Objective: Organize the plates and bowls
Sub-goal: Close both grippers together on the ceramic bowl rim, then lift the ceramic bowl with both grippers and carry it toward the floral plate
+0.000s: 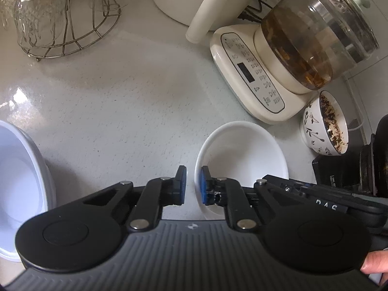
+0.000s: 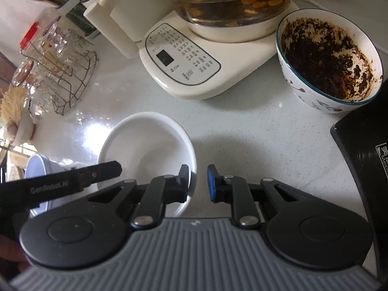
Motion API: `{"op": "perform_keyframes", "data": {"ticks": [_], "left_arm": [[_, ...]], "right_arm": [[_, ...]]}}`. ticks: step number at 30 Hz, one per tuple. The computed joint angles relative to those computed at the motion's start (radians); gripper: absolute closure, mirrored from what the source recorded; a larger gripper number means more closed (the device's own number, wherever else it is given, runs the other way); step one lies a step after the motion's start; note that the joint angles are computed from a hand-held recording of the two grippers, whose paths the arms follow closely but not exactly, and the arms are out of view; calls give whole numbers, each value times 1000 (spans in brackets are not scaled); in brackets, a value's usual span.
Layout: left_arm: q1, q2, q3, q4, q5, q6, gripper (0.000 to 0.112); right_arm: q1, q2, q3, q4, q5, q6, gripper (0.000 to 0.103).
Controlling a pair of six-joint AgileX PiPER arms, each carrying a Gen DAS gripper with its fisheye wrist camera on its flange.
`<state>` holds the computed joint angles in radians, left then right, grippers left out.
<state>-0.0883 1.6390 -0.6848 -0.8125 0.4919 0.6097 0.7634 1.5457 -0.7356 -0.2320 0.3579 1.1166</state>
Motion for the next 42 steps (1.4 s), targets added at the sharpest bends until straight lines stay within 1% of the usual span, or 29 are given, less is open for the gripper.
{"op": "perform_keyframes", "data": {"ticks": [3, 8, 10, 13, 15, 22, 25, 31, 35, 39, 42], "left_arm": [[-7, 1, -5, 9, 2, -10, 103], [-4, 2, -8, 9, 9, -20, 105], [-4, 1, -9, 12, 10, -23, 105], [1, -9, -11, 28, 19, -35, 105], [6, -21, -13, 38, 32, -43, 105], [33, -107, -11, 104, 89, -109, 105], [64, -143, -22, 124, 151, -149, 105], [98, -253, -23, 209, 222, -223, 105], [153, -312, -20, 214, 277, -223, 105], [231, -341, -28, 181, 341, -184, 105], [265, -374, -38, 174, 368, -163, 105]], "right_arm": [[-12, 8, -6, 65, -6, -63, 89], [-24, 17, -14, 141, -8, -148, 92], [-26, 19, -17, 157, -5, -165, 92], [-43, 7, -13, 247, -5, -238, 93], [-44, -9, -12, 271, 3, -262, 92], [-20, -68, -35, 247, 66, -227, 92], [2, -95, -49, 214, 101, -190, 92], [47, -135, -78, 184, 141, -160, 92], [76, -144, -99, 164, 156, -138, 92], [117, -150, -128, 84, 174, -56, 92], [142, -152, -148, 34, 183, -4, 92]]}}
